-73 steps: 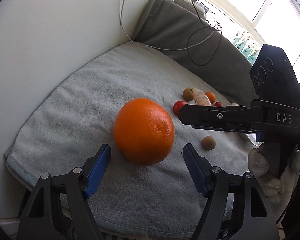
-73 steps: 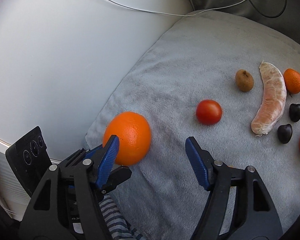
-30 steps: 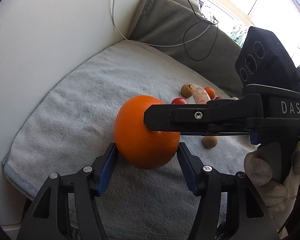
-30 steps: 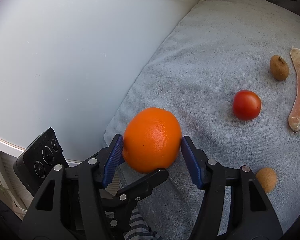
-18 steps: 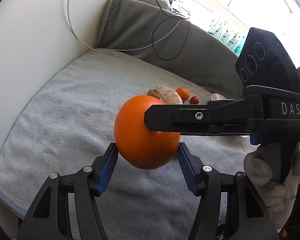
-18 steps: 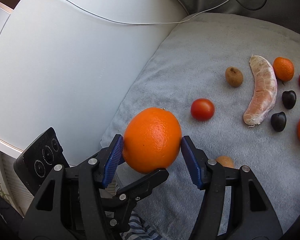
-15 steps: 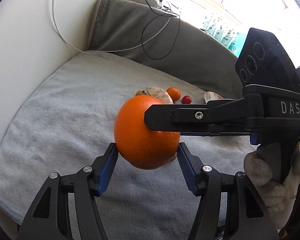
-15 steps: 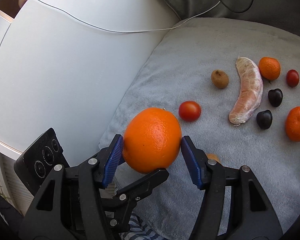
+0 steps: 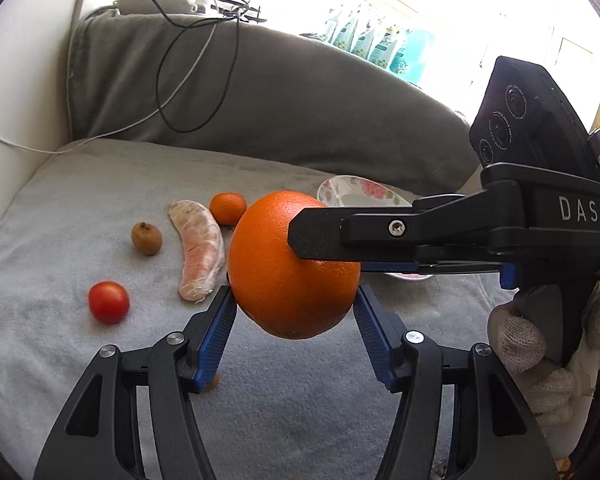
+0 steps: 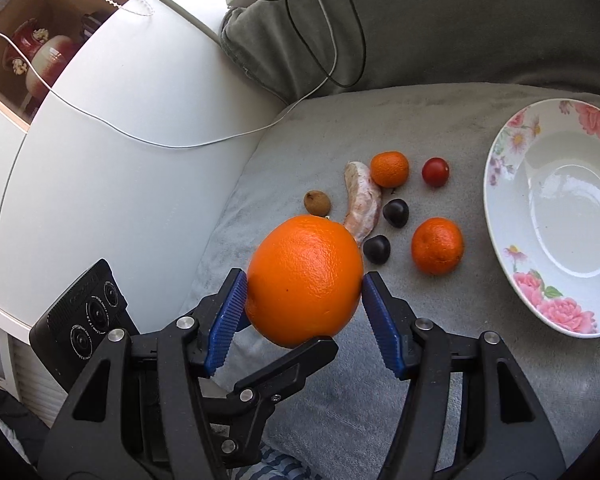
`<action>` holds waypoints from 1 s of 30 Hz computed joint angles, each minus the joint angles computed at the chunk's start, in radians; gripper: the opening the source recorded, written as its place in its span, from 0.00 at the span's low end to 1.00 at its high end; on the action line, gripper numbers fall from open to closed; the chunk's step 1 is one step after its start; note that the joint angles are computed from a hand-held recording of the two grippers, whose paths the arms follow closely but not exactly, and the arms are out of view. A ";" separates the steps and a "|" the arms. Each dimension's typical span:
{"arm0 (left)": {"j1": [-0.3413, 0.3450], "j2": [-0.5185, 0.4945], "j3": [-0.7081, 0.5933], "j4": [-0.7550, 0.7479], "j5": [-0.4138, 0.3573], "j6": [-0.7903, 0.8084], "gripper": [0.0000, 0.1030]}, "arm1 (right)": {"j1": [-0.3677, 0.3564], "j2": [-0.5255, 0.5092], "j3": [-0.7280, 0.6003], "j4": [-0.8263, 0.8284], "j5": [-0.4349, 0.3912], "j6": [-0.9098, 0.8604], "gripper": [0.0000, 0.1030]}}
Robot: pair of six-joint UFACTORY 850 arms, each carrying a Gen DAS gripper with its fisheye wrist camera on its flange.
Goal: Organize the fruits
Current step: 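Lift the large orange with the left tool and carry it over the plate, then open the left tool to drop the orange onto the plate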
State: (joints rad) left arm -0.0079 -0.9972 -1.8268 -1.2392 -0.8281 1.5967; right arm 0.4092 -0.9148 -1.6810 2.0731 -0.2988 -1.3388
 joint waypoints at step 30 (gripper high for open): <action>-0.130 -0.100 -0.166 0.127 -0.042 -0.095 0.58 | -0.090 0.182 0.338 0.811 -0.054 -0.688 0.63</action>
State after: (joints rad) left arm -0.1375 -1.0970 -1.9924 -1.1124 -0.8700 1.5013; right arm 0.3192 -0.7333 -1.3428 2.8839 -0.3524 -2.0266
